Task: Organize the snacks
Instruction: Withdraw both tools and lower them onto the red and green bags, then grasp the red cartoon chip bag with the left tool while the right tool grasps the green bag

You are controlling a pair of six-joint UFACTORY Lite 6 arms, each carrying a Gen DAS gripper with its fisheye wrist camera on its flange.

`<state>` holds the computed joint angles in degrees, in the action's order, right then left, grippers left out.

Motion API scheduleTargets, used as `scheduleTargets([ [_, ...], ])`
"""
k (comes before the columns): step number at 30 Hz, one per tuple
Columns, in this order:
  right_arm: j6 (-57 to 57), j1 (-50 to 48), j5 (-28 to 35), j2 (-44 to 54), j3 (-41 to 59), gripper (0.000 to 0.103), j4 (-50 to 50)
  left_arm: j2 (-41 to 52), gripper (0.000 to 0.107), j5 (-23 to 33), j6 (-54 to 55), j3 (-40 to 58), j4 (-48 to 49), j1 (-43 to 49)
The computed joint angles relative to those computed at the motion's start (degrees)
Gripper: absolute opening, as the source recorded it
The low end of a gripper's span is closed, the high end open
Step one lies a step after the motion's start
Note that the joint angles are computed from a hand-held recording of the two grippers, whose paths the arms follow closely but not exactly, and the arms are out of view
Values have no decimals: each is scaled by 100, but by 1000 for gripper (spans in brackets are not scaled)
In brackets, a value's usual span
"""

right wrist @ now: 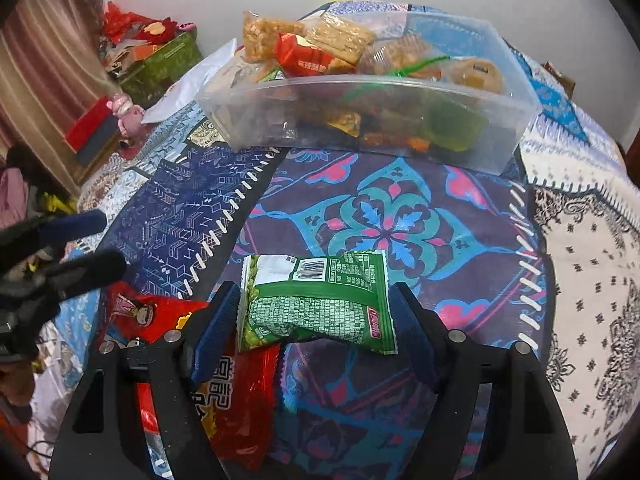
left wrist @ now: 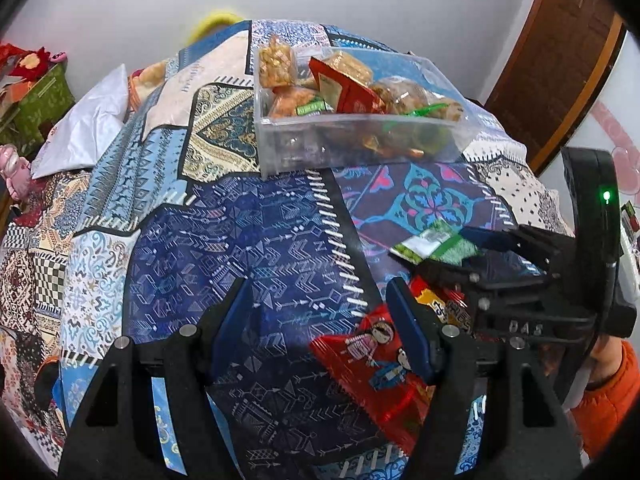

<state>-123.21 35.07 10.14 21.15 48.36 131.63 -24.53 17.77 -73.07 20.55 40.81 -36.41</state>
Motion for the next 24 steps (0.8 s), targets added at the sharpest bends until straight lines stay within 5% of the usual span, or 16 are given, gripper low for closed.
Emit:
scheduleTargets([
  [7, -1329, 37, 141, -407, -503, 46, 1283, -154, 69, 209, -415, -45, 130, -496],
  [14, -1971, -43, 186, -1118, -1024, 42, 2030, -351, 69, 716, -887, -72, 230, -1318],
  [24, -603, -478, 174, -2480, -1805, 42, 635, -331, 70, 1126, -1634, -319, 277, -2324],
])
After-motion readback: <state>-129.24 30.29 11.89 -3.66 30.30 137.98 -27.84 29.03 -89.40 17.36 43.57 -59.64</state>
